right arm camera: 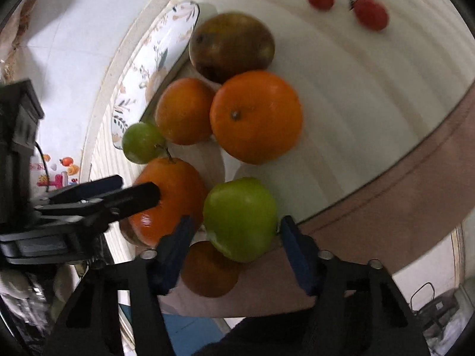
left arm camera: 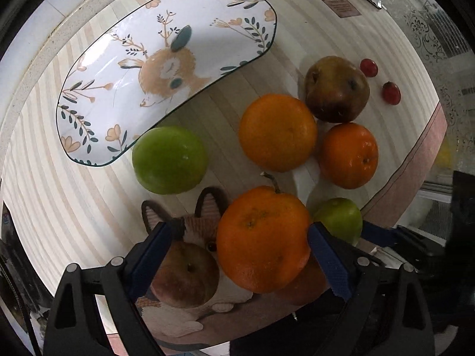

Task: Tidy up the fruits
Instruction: 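Grasp an orange with the left gripper while the right gripper grasps a green apple, then place the orange on the plate with the left gripper while the right places the green apple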

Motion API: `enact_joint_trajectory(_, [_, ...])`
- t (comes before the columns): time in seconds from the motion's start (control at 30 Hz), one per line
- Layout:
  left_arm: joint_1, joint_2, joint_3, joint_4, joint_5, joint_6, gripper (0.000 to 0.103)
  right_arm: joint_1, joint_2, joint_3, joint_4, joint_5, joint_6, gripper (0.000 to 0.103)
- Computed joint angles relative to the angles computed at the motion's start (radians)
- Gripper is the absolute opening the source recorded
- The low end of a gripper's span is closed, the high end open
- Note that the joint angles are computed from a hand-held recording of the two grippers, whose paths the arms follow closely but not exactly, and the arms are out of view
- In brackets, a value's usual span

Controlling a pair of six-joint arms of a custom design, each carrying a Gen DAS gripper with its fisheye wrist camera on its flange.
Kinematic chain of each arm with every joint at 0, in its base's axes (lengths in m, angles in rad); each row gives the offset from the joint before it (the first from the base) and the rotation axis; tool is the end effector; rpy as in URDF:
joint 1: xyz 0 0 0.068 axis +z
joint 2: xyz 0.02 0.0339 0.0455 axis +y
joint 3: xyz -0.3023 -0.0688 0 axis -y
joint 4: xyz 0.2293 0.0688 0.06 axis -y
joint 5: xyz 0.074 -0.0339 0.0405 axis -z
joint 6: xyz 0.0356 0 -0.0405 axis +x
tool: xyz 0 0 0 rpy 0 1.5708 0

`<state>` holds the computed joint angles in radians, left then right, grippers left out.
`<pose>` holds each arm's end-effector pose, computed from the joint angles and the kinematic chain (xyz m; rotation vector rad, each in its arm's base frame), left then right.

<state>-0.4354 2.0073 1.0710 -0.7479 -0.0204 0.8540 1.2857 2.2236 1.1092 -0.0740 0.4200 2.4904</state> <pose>0.2901 -0.1342 0.1295 -1.8202 -2.4179 0.0055 0.1259 0.3781 0.0754 1.6694 2.2255 0.6960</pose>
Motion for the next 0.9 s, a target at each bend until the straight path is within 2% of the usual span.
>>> enact_joint_trajectory(0.13, [-0.002, 0.021, 0.030, -0.029, 0.008, -0.008, 0.094, -0.027, 0.015, 0.107, -0.182, -0.054, -0.062, 0.056])
enact_joint_trajectory(0.23, [0.000, 0.027, 0.044, -0.041, 0.009, 0.012, 0.094, -0.013, 0.010, 0.140, -0.283, -0.095, -0.045, 0.056])
enact_joint_trajectory(0.37, [-0.010, 0.043, -0.014, 0.020, 0.014, 0.031, 0.095, 0.010, -0.017, 0.070, -0.244, -0.114, -0.007, 0.056])
enact_joint_trajectory(0.53, [-0.054, 0.049, -0.072, 0.070, 0.013, 0.021, 0.094, -0.026, 0.002, 0.102, -0.260, -0.143, -0.065, 0.057])
enact_joint_trajectory(0.57, [-0.062, 0.050, -0.086, 0.086, 0.014, 0.016, 0.093, -0.030, 0.001, 0.101, -0.259, -0.144, -0.069, 0.057])
enact_joint_trajectory(0.63, [-0.055, 0.072, -0.077, 0.055, 0.065, 0.012, 0.076, -0.043, 0.004, 0.096, -0.250, -0.145, -0.071, 0.057])
enact_joint_trajectory(0.77, [-0.050, 0.029, -0.130, 0.097, 0.065, 0.019, 0.075, -0.010, -0.025, 0.034, -0.193, -0.126, -0.034, 0.057])
enact_joint_trajectory(0.9, [-0.042, -0.002, -0.198, 0.169, 0.070, 0.052, 0.075, -0.036, 0.001, 0.053, -0.178, -0.147, -0.076, 0.057])
